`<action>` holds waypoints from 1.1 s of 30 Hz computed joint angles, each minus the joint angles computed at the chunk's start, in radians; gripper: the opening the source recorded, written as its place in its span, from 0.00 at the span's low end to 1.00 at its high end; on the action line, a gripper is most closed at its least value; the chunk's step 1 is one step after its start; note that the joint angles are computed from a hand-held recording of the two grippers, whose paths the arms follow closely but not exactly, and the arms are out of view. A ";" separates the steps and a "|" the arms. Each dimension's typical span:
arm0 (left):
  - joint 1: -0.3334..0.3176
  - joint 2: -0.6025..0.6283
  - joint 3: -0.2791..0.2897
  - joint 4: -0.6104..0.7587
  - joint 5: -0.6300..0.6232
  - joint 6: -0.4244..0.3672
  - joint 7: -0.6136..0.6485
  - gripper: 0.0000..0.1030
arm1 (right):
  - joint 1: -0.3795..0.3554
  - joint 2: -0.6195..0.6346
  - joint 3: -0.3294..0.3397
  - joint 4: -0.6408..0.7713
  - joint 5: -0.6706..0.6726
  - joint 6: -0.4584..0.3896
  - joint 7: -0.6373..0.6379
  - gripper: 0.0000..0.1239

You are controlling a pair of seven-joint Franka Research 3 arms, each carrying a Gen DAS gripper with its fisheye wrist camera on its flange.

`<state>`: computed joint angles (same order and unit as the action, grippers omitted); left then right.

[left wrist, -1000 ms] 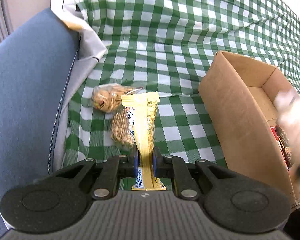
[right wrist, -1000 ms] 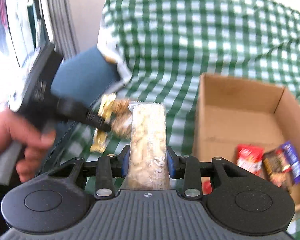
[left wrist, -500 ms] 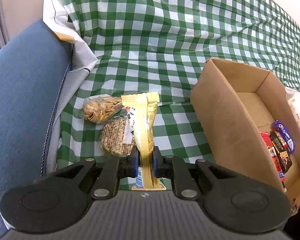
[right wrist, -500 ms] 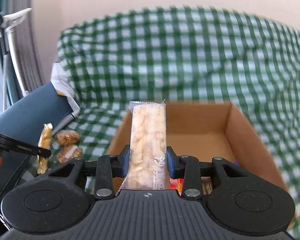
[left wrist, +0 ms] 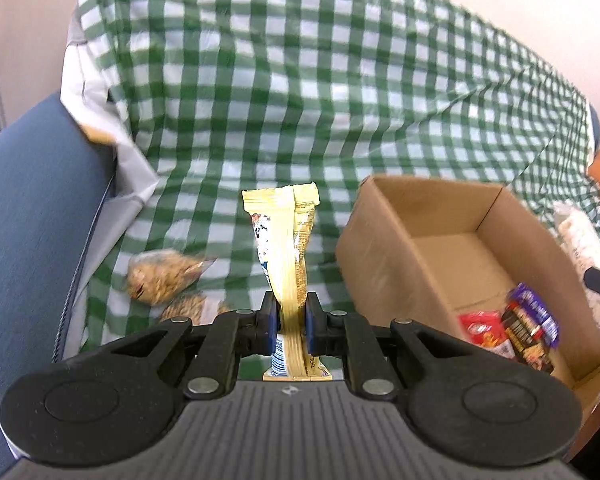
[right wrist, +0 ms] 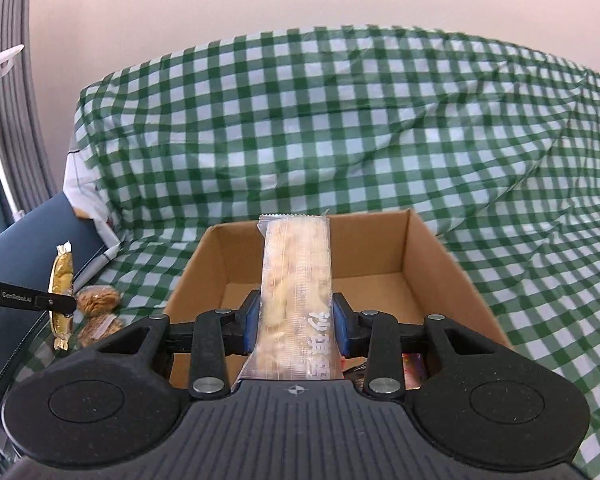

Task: Organize snacks
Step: 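Lift the yellow bar and white rice-cake bar and carry both over the cardboard box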

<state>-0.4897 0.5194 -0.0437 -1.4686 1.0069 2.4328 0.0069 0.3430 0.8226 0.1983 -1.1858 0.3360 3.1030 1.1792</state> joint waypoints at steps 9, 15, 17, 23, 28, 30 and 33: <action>-0.077 0.089 0.056 0.145 0.189 0.082 -0.128 0.14 | 0.088 0.009 -0.166 -0.003 -0.026 0.068 0.126 0.31; -0.115 0.167 0.088 0.258 0.251 0.167 -0.133 0.14 | 0.170 0.024 -0.318 0.002 -0.044 0.095 0.264 0.31; -0.124 0.195 0.096 0.296 0.248 0.191 -0.119 0.14 | 0.197 0.031 -0.368 0.003 -0.051 0.102 0.306 0.31; -0.142 0.261 0.125 0.386 0.201 0.244 -0.062 0.14 | 0.293 0.057 -0.523 -0.005 -0.061 0.135 0.400 0.31; -0.150 0.321 0.143 0.467 0.136 0.274 -0.001 0.14 | 0.334 0.070 -0.581 -0.013 -0.058 0.168 0.407 0.31; -0.154 0.336 0.152 0.486 0.110 0.285 0.019 0.14 | 0.347 0.072 -0.597 -0.019 -0.049 0.187 0.397 0.31; -0.161 0.352 0.173 0.507 0.080 0.302 0.032 0.14 | 0.362 0.077 -0.609 -0.029 -0.023 0.238 0.361 0.31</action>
